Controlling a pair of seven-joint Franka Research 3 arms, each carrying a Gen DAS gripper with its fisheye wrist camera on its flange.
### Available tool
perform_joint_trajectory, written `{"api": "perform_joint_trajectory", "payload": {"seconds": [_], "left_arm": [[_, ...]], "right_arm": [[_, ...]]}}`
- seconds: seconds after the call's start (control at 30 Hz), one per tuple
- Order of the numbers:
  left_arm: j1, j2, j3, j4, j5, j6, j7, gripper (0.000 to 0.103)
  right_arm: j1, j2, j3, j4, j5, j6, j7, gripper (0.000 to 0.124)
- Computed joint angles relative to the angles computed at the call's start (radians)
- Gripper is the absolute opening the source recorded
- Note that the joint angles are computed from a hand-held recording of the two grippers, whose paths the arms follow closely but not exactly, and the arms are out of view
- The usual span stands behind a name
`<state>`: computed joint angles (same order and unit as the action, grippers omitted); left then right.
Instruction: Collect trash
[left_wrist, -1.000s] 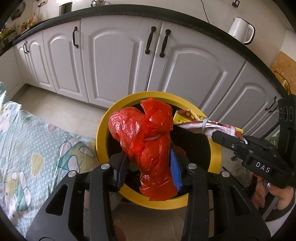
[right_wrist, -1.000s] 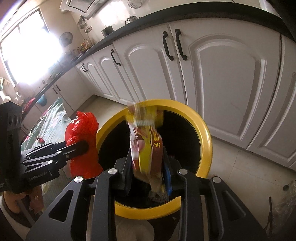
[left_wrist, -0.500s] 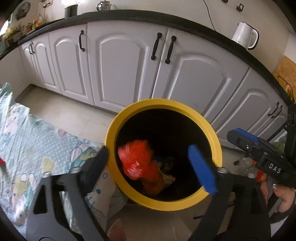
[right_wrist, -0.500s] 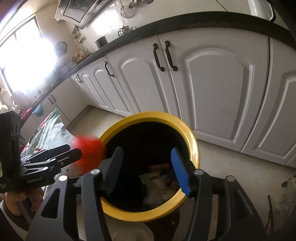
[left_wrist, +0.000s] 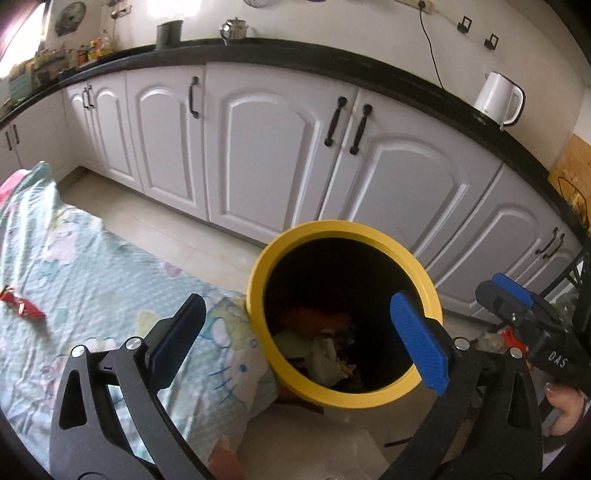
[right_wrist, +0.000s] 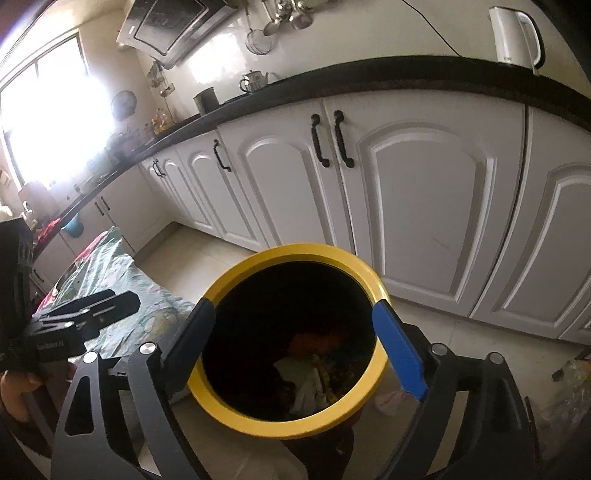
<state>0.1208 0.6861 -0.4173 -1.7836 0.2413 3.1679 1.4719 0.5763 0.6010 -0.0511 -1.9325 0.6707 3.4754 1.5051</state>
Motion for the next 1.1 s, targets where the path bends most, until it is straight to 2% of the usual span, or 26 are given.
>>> {"api": "perform_joint_trajectory", "payload": {"seconds": [0.27,0.37,0.47,0.57,0.7,0.83,1.0,1.1], "left_arm": [[-0.013,-0.128,0.088,-0.159,0.025,0.118,-0.101,0.092],[-0.049,-0.182,0.156,-0.227,0.042,0.174,-0.150,0.092],[-0.084,-0.235,0.220,-0.301,0.061,0.234,-0.189,0.092],[-0.148,-0.279,0.308,-0.370,0.053,0.288,-0.195,0.092],[-0.197,-0.327,0.373,-0.459,0.018,0.340,-0.180,0.092],[-0.225,-0.356,0.406,-0.525,-0.045,0.390,-0.145,0.092],[-0.219,-0.386,0.404,-0.592,-0.095,0.454,-0.104,0.092],[-0.220,-0.395,0.402,-0.635,-0.134,0.520,-0.071,0.092]], "right_arm": [[0.113,-0.023,-0.053,-0.002,0.074,0.021,-0.066,0.096],[0.176,-0.029,-0.089,0.004,0.137,0.026,-0.118,0.097],[0.186,-0.039,-0.072,0.001,0.166,0.046,-0.162,0.097],[0.208,-0.046,-0.067,0.004,0.217,0.060,-0.220,0.097],[0.205,-0.053,-0.030,0.005,0.262,0.095,-0.284,0.097],[0.205,-0.055,0.013,0.008,0.318,0.135,-0.344,0.097],[0.206,-0.051,0.061,0.018,0.392,0.175,-0.424,0.097],[0.183,-0.049,0.114,0.000,0.370,0.237,-0.418,0.097]]}}
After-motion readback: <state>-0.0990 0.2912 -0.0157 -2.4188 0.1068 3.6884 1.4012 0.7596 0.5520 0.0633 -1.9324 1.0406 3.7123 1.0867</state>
